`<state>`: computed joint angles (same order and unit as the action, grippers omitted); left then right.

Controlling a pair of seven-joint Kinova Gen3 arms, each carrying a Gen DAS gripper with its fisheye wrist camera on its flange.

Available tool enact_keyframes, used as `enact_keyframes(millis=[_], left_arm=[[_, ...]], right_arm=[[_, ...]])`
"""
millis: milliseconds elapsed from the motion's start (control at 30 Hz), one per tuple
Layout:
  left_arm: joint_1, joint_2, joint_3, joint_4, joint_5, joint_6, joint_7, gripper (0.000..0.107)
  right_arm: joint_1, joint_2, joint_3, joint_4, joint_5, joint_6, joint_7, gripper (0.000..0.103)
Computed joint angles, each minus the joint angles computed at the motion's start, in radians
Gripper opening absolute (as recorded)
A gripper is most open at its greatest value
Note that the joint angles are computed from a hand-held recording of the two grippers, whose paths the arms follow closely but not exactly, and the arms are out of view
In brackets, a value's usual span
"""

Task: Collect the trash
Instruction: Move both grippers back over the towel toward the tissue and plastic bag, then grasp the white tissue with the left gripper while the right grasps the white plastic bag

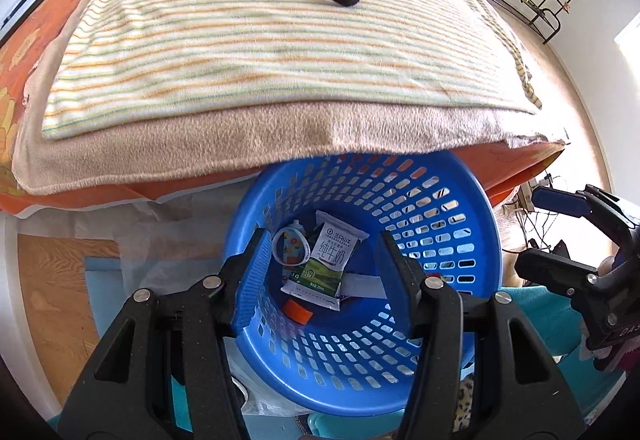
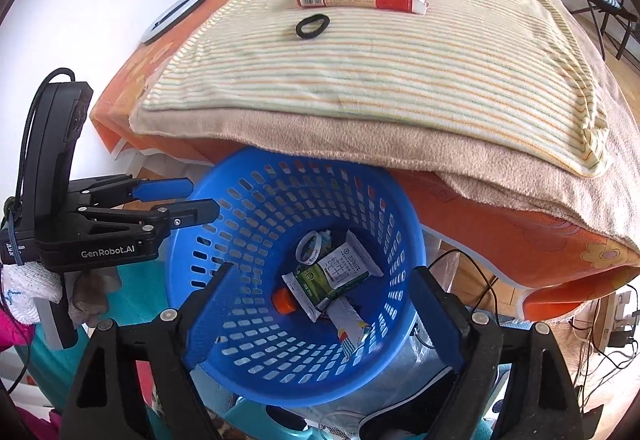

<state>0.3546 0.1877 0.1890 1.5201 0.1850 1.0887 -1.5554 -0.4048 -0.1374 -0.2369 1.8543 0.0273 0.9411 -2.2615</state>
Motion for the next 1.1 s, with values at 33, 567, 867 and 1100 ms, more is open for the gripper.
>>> enact_keyframes(millis=[33, 567, 867, 1100], left_arm=[[-0.002, 0.004, -0.001, -0.014, 0.001, 0.002, 0.002, 0.055], [0.012, 0.137, -0.008, -0.355, -0.018, 0.069, 0.022, 0.055], [0.060, 0.272, -0.004, -0.592, -0.011, 0.087, 0.058, 0.055], [0.109, 0.430, -0.020, -0.859, -0.014, 0.163, 0.114, 0.055]], right_arm=[[0.004, -0.004, 0.001, -0.008, 0.011, 0.002, -0.006, 0.088], [0.158, 0.007, 0.111, -0.180, 0.052, -0.018, 0.047, 0.089], [0.250, 0.122, 0.193, -0.315, -0.002, -0.088, 0.133, 0.089], [0.297, 0.251, 0.215, -0.433, -0.089, -0.130, 0.219, 0.089]])
